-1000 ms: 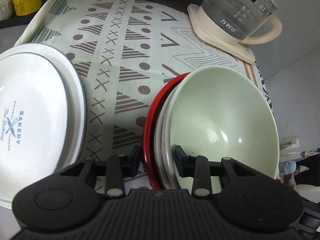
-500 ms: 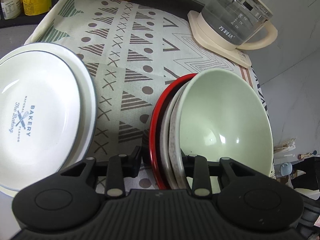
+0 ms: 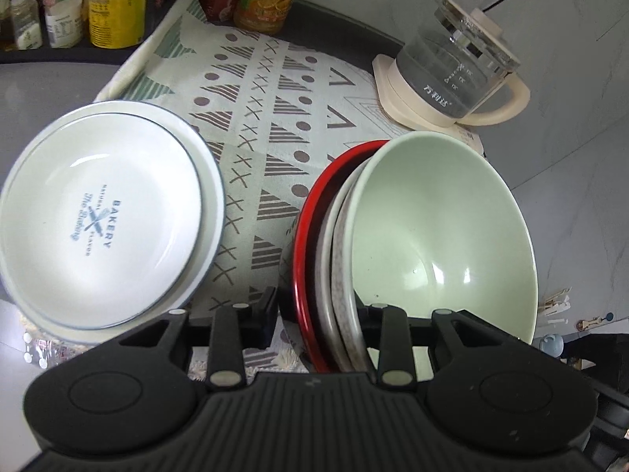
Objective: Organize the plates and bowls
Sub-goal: 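Lift the red bowl stack with both grippers and lower it onto the plates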
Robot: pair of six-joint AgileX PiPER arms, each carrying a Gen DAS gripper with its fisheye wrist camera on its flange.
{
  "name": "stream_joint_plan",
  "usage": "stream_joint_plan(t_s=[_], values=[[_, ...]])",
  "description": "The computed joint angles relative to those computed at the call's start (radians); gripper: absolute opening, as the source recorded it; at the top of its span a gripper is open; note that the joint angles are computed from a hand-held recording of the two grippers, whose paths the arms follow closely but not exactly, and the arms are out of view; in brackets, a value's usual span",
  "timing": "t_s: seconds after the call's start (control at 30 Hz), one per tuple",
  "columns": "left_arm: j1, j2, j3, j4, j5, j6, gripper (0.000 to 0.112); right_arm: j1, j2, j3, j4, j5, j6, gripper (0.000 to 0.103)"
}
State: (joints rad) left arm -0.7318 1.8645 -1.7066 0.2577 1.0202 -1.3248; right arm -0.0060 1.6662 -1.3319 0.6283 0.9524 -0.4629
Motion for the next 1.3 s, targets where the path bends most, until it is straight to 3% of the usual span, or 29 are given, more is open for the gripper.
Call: stream_joint_plan(t_s=[0.27, 0.6, 1.3], values=[[-0.052, -0.104, 0.072, 0.08, 0.042, -0.113, 0.032, 0.011, -0.076, 0.011, 0.035, 0.02, -0.061, 0.034], [-0.026, -0.24, 0.227, 0.103, 0.012, -0.15, 0.032, 0.099, -0.111, -0.002, 0.026, 0.0, -0.036, 0.034], [0.319, -0.463, 0.471, -0.134, -0.105, 0.311, 0.033, 0.458, -0.054, -0.098, -0.227, -0.159, 0.434, 0.034]])
